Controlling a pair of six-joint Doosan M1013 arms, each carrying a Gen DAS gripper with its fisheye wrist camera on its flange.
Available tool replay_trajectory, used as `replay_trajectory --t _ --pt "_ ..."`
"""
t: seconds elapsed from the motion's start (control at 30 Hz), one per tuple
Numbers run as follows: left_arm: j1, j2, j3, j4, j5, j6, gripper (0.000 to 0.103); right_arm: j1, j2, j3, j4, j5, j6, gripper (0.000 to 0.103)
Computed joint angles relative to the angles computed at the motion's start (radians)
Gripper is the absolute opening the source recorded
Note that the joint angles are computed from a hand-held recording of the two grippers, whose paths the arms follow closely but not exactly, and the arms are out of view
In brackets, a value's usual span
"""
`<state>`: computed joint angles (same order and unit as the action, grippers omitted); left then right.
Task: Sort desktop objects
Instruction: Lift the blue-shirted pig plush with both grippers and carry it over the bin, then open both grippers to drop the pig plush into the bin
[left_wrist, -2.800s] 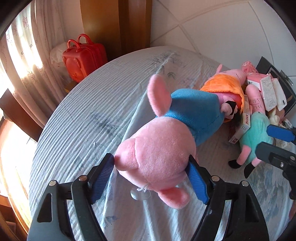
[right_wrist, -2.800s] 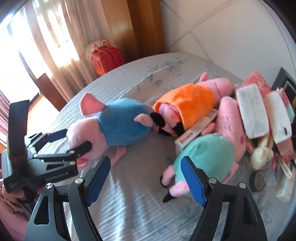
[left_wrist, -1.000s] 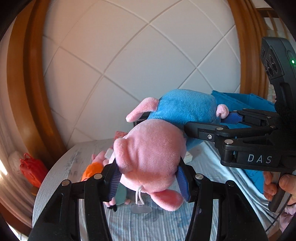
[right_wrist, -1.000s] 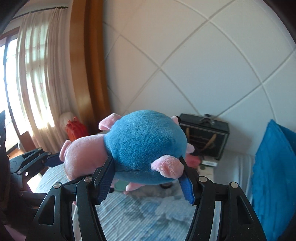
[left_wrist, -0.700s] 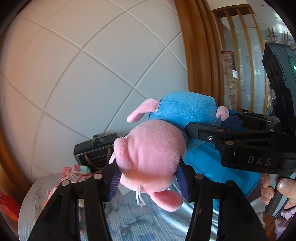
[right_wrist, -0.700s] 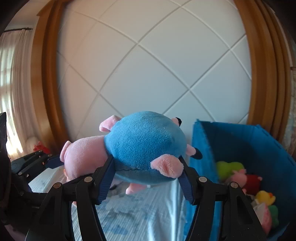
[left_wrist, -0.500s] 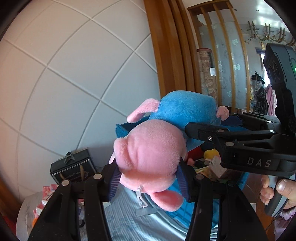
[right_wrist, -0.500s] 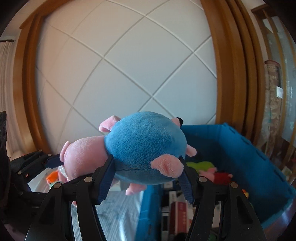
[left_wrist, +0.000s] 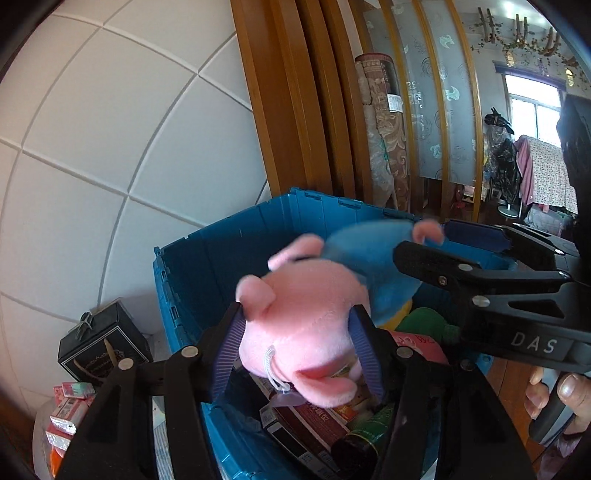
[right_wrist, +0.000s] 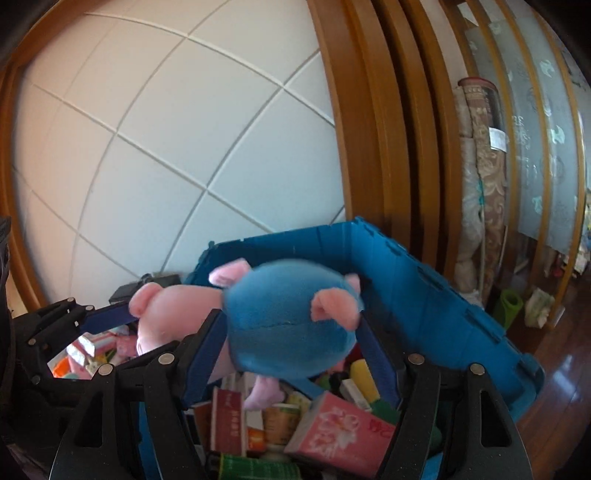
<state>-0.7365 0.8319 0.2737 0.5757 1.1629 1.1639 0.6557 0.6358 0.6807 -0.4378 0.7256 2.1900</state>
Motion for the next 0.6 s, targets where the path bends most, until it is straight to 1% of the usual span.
replay_trajectory --t 0.03,0.07,0.1,0.13,0.2,0.23,0.4,0.47,0.53,0.6 --pt "0.0 0.029 -0.055 -0.004 0.034 0.014 0.057 -0.005 -0.006 0.013 -0.003 0.003 0.008 0.077" --pt "0.001 0.062 -0.117 -0.014 0.067 0.031 0.057 -0.008 -0.007 0.017 -0.011 0.013 0.017 0.082" --pt "0.001 0.081 -0.156 -0.021 0.091 0.038 0.057 -0.01 -0.008 0.023 -0.017 0.016 0.025 0.089" --pt "-0.001 0.093 -0.176 -0.021 0.106 0.037 0.057 -0.009 -0.012 0.031 -0.025 0.021 0.036 0.091" --pt "-0.001 0.078 -0.141 -0.015 0.099 0.011 0.057 -0.017 -0.015 0.041 -0.029 0.025 0.045 0.1" --pt "-0.002 0.079 -0.142 -0.011 0.102 0.003 0.057 -0.018 -0.017 0.048 -0.031 0.025 0.052 0.102" --pt "-0.001 0.01 -0.004 0.008 0.052 -0.079 0.058 -0.022 -0.028 0.07 -0.033 0.023 0.068 0.103" --pt "-0.002 -0.029 0.071 0.021 0.022 -0.129 0.062 -0.016 -0.029 0.073 -0.045 0.032 0.071 0.103" --pt "-0.001 -0.064 0.139 0.042 -0.009 -0.189 0.069 -0.011 -0.027 0.071 -0.065 0.05 0.076 0.103" --pt "-0.003 -0.104 0.214 0.066 -0.045 -0.253 0.071 -0.004 -0.025 0.072 -0.088 0.068 0.088 0.103"
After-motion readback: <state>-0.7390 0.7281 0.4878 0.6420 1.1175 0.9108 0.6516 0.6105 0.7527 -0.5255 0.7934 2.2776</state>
